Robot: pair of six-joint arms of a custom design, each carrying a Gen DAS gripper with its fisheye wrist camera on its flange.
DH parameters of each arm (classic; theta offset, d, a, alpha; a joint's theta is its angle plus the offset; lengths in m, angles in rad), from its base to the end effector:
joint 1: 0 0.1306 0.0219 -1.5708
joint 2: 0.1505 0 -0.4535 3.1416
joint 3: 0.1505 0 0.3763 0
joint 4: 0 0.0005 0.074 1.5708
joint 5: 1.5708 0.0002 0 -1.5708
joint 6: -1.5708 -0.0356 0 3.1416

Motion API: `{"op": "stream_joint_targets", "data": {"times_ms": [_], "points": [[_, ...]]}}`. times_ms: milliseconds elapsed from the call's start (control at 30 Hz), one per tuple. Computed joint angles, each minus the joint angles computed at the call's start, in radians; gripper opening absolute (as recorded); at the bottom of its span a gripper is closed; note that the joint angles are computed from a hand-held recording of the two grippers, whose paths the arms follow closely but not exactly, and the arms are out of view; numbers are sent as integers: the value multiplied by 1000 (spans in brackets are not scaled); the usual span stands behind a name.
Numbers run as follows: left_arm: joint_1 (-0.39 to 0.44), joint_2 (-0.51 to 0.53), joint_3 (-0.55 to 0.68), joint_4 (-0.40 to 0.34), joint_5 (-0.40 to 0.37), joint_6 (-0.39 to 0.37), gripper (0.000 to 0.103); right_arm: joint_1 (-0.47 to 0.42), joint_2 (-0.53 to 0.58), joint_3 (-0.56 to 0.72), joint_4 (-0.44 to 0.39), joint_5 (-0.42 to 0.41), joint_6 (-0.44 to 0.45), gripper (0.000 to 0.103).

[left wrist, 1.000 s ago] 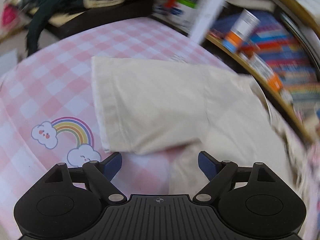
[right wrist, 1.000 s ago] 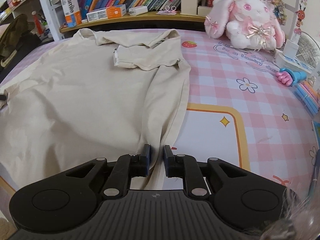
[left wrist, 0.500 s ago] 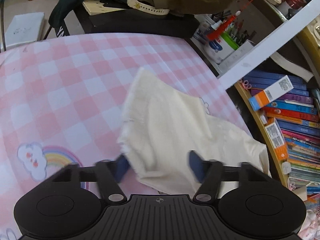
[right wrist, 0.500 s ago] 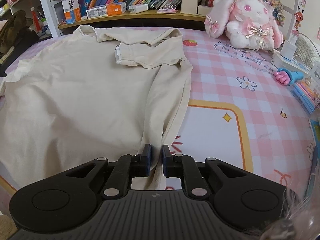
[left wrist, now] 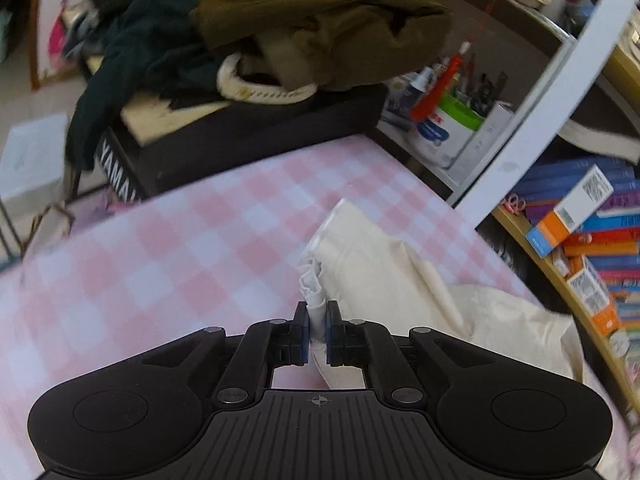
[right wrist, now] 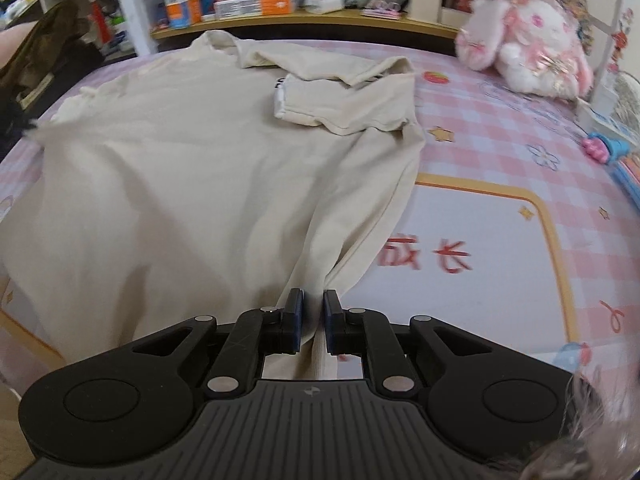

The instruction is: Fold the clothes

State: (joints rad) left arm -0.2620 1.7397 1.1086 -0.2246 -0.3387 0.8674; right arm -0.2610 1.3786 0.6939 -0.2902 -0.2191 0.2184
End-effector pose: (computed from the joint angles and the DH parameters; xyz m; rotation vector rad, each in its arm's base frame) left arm 0.5231 -0.1285 0.2578 -0.8483 2.2100 -0.1311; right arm 0.3452 -0.0847 0.2556 -0.0313 2.5132 0.0852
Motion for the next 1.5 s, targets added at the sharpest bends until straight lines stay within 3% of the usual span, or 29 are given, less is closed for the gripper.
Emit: {"op": "stream_joint_targets", "data": {"times_ms": [133,233,400,600,667,733,833,933,1067,1300,1500], "points": [[6,-3,-2,7,7,-87,6,30,-5,-4,12,33,-32,10],[15,-7,-10,7,10,-87,6,28,0,-1,16,34,-71,10],[27,-17,-17,-24,53,-116,17,51,2,-3,34,69,-85,10],[-46,-86,-59,-15,-31,-251,50,57,6,-1,38,90,-94,10],[-87,-119,-90,23,-28,-320,67,64,5,-1,40,102,-101,10],[-125,-141,-116,52,8,-388,76,69,5,-2,43,111,-109,11],[-183,-154,-134,56,65,-479,78,77,3,-5,49,126,-121,13],[-246,-142,-131,30,100,-521,78,94,-3,-4,43,157,-123,14],[-313,-121,-127,15,154,-508,79,105,-26,-4,45,174,-106,33],[-406,-89,-85,-43,111,-551,80,55,-23,30,74,117,-35,38],[-481,-39,-16,-128,65,-460,82,-17,59,108,72,1,75,39]]}}
